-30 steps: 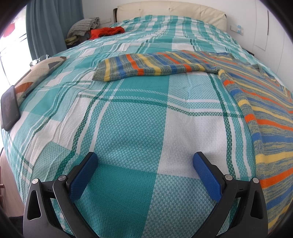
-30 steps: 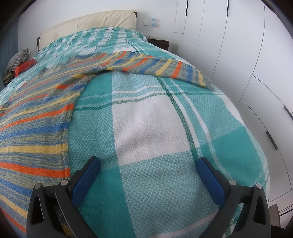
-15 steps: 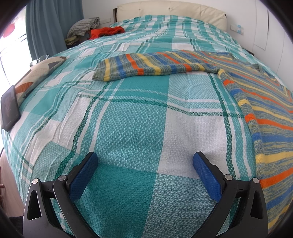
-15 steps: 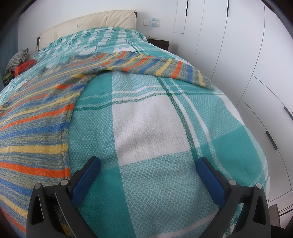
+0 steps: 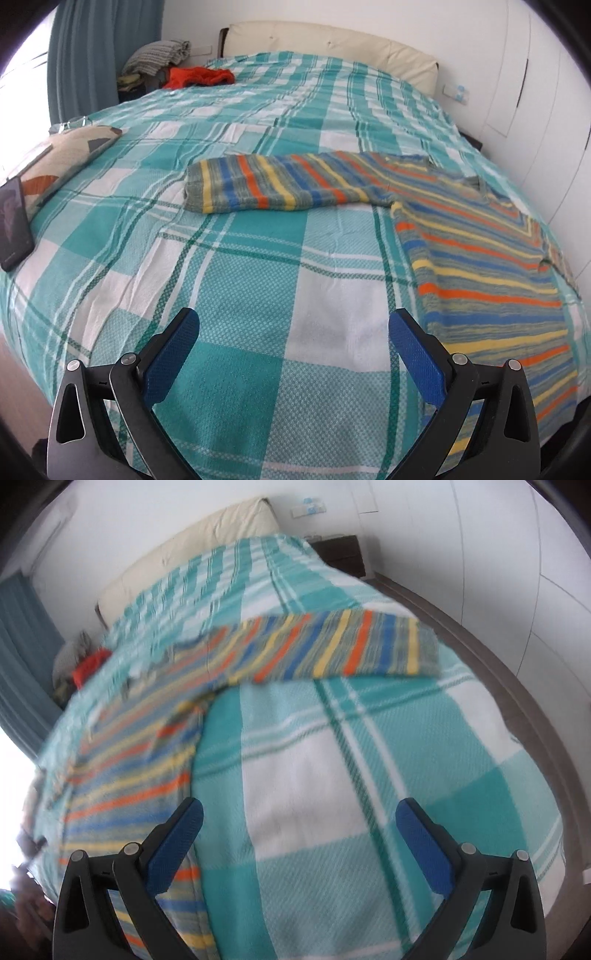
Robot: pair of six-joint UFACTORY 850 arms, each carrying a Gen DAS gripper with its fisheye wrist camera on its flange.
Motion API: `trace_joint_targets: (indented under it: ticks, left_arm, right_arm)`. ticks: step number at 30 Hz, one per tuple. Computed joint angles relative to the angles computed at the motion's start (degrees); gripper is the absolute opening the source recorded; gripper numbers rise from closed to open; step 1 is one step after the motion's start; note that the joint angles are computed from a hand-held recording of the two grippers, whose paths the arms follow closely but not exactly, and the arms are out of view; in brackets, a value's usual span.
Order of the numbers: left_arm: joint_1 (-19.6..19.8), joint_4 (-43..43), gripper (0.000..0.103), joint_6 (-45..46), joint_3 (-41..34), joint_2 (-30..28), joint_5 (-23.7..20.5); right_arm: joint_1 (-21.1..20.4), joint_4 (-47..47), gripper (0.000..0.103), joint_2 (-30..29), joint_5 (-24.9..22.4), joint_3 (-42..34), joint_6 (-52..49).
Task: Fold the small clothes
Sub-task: 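Grasp the side edge of the sweater with the right gripper, then fold the held side over the body and open the right gripper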
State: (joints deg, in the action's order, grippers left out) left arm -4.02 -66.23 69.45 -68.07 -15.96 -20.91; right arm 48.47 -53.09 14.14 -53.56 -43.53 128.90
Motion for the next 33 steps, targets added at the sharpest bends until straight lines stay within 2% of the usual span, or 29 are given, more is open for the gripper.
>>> trace_joint_targets:
  ticks: [2, 3, 4, 5, 7, 9, 11, 15, 16, 18, 19, 20, 21, 22, 25, 27, 30, 33]
  left_arm:
    - [0.76, -3.49, 0.102, 1.52, 0.93, 0.92, -0.55]
    - [0.89, -3.79, 0.102, 0.99, 1.14, 1.06, -0.45]
    - [1.04, -3.7, 0.102, 0.2, 1.29, 1.09, -0.19]
    - [1.21, -3.02, 0.102, -1.06, 1.24, 0.91, 0.0]
    - [0.77, 0.49, 0.102, -5.76, 0.74, 0.38, 1.18]
    - [0.43, 2.22, 0.102, -7.97, 0.71, 0.09, 2.65]
    - [0.02, 5.11, 0.102, -10.76, 0.48, -0.39, 3.49]
    - [-1.11, 12.66, 0.102, -16.32, 0.09, -1.27, 4.1]
    - [-1.5, 14.38, 0.102, -17.41, 0.0, -1.46, 4.21]
    - [-2.37, 17.6, 0.102, -19.34, -0.02, -1.73, 4.35]
    - [-2.91, 19.05, 0.102, -20.07, 0.07, -1.76, 4.48]
    - [-3.35, 19.92, 0.102, -20.09, 0.23, -1.67, 4.67]
    - [-3.76, 20.04, 0.102, -19.22, 0.5, -1.47, 5.0]
    - [-4.15, 19.47, 0.102, -17.59, 0.9, -1.15, 5.41]
    - [-4.8, 16.35, 0.102, -11.47, 1.93, -0.27, 5.8]
    - [-4.96, 14.17, 0.102, -8.07, 2.34, 0.13, 5.75]
    - [-4.82, 11.72, 0.102, -5.33, 2.25, 0.15, 4.66]
    - [-4.82, 13.25, 0.102, -7.8, 1.63, -0.34, 4.39]
  right_arm:
    - [-3.51, -4.0, 0.103, 7.29, 1.12, 4.31, 6.71]
    - [-6.62, -5.71, 0.103, 10.88, 3.39, 6.89, 10.34]
    - [-10.93, -6.62, 0.099, 14.39, 7.67, 9.69, 13.31]
    - [-15.49, -6.84, 0.085, 17.1, 12.36, 12.03, 15.46]
    - [-24.61, -8.04, 0.067, 20.79, 22.75, 16.46, 19.74]
    - [-31.68, -8.71, 0.066, 21.61, 30.49, 18.77, 22.53]
    - [-34.56, -10.93, 0.066, 20.28, 32.75, 18.64, 24.08]
    - [-41.48, -4.2, 0.066, 16.15, 38.77, 16.65, 11.12]
    - [-41.82, -1.84, 0.066, 14.65, 39.34, 15.83, 8.03]
    - [-43.12, 7.07, 0.056, 11.81, 39.37, 13.88, -3.46]
    - [-43.03, 11.64, 0.037, 10.17, 37.7, 12.48, -9.46]
    - [-42.14, 16.31, 0.017, 8.5, 33.97, 10.69, -15.45]
    - [-41.42, 18.83, 0.014, 7.31, 31.01, 9.13, -19.05]
    - [-41.68, 19.32, 0.008, 7.11, 30.41, 8.36, -20.26]
    - [-38.57, 13.62, 0.007, 6.15, 24.16, 3.48, -17.45]
    - [-34.42, 8.95, 0.007, 4.53, 21.32, -1.52, -18.18]
    - [-31.11, 8.97, 0.007, -1.86, 24.43, -11.94, -27.42]
    - [-28.75, 17.58, 0.008, -12.62, 28.63, -24.65, -43.23]
